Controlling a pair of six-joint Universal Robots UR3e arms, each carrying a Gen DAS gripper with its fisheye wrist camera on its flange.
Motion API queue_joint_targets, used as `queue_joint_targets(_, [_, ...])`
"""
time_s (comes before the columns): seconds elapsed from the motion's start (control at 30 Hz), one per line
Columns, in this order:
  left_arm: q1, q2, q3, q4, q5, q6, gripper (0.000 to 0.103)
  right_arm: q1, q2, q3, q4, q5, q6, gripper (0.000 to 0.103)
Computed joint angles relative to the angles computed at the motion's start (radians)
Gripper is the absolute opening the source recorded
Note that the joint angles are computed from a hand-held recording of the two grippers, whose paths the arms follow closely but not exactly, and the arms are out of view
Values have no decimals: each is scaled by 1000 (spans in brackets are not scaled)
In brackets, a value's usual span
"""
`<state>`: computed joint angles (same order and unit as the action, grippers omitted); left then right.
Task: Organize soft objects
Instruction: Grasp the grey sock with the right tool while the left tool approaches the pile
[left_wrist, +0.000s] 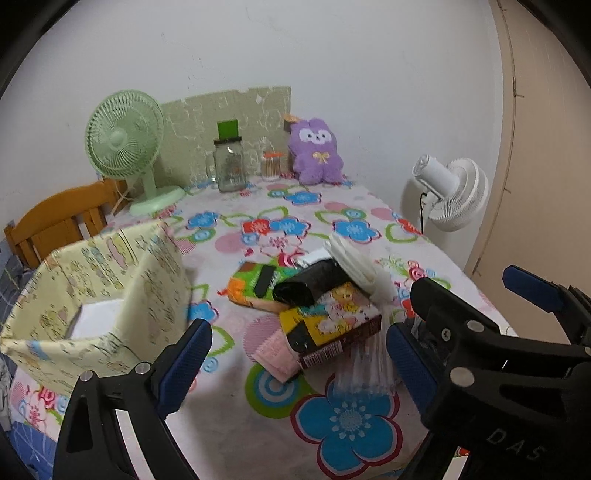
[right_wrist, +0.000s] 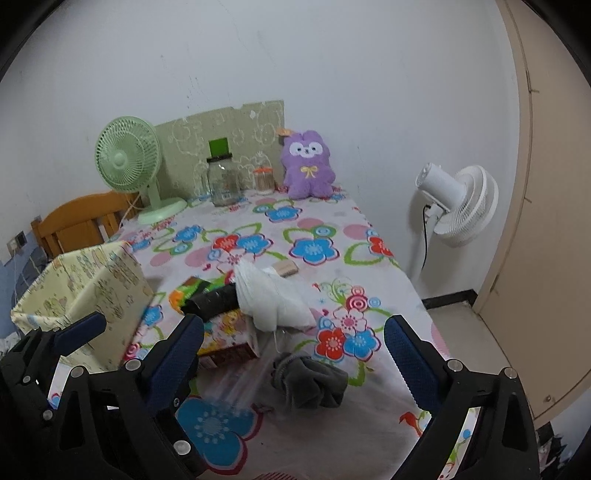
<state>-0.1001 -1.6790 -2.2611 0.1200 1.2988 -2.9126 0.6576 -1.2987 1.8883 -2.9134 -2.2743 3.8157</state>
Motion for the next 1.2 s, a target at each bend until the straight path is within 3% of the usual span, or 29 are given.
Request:
queue_joint_targets(0.47, [-54, -134, 28, 45, 28, 12, 95, -83, 34, 93, -63, 104, 36, 92])
queue_joint_targets(0.83, [-110, -174, 87, -17, 87, 18, 95, -167, 20, 158, -104, 281, 45, 63])
queue_joint_targets(1.2, [-134, -222, 193, -63, 108, -33, 95, -175, 1, 151, -120, 251, 22, 57])
